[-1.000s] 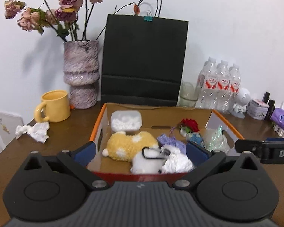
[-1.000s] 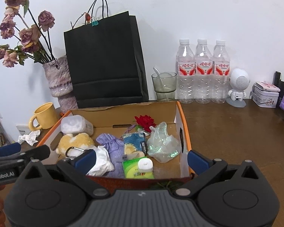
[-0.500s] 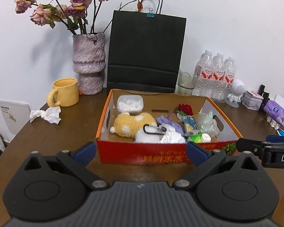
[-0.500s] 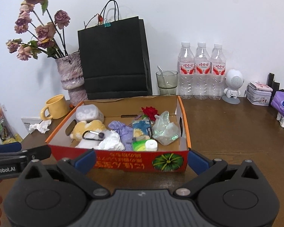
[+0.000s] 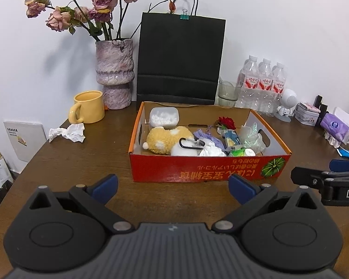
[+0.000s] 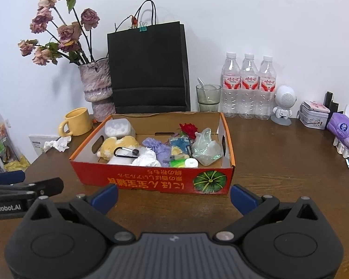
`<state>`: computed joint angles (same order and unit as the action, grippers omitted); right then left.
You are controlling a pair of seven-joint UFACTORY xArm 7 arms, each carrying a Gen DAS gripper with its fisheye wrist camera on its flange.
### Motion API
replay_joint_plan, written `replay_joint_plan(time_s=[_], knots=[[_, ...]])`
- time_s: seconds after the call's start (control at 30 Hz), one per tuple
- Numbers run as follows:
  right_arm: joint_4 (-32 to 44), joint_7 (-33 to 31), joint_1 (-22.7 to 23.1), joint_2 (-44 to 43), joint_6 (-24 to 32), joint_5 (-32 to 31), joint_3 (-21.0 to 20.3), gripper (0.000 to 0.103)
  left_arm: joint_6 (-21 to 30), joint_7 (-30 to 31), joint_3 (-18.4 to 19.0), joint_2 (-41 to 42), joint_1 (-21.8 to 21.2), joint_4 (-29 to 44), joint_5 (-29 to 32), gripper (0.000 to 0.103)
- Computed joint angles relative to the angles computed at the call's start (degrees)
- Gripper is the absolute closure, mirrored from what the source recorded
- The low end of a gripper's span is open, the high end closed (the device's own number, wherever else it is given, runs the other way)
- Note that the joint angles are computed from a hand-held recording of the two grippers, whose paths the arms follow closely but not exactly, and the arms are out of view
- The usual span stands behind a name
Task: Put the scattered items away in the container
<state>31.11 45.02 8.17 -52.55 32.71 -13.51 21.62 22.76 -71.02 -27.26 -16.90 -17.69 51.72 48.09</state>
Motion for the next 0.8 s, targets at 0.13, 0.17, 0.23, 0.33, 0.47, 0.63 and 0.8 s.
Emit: replay_joint_plan(time_s=[0.13,0.17,0.23,0.33,0.47,0.63,0.8], knots=[[0.16,-0.03,0.67,-0.72,1.3,0.05,0.38,0.0,0.38,0.77,0.06,-0.7,-0.51,-0.74,-1.07,0.0],[0.16,-0.07,0.8,-0.85,1.54,0.06,0.4,0.0,0.44,1.0,-0.02,-0.77,-0.51,-0.84,-1.11,0.0],[0.27,0.02,0.85,-0.96,2.01,0.08,0.5,0.0,0.46,1.19,-0.24,-0.9,-0.31,-1.02,-0.77,0.0],[0.6,0.2,0.9,-0.66,2.47,0.18,0.57,0.0,0.7,1.51,-0.23,-0.9,-0.53,-1.2,-1.38,0.0],[0.84,0.26,1.1,-0.48,3.01,0.05,0.76,0.0,0.23,1.97,-0.03,-0.84,-0.56,-1.61,-2.14,0.0],[1.04,0.4,1.32,-0.3,3.64,-0.14,0.99,0.0,-0.06,2.55,0.11,-0.88,-0.54,-2.08,-3.13,0.0],[1.01,0.63,1.5,-0.29,3.92,-0.29,0.97,0.0,-0.35,3.1,0.2,-1.09,-0.46,-2.45,-3.92,0.0]])
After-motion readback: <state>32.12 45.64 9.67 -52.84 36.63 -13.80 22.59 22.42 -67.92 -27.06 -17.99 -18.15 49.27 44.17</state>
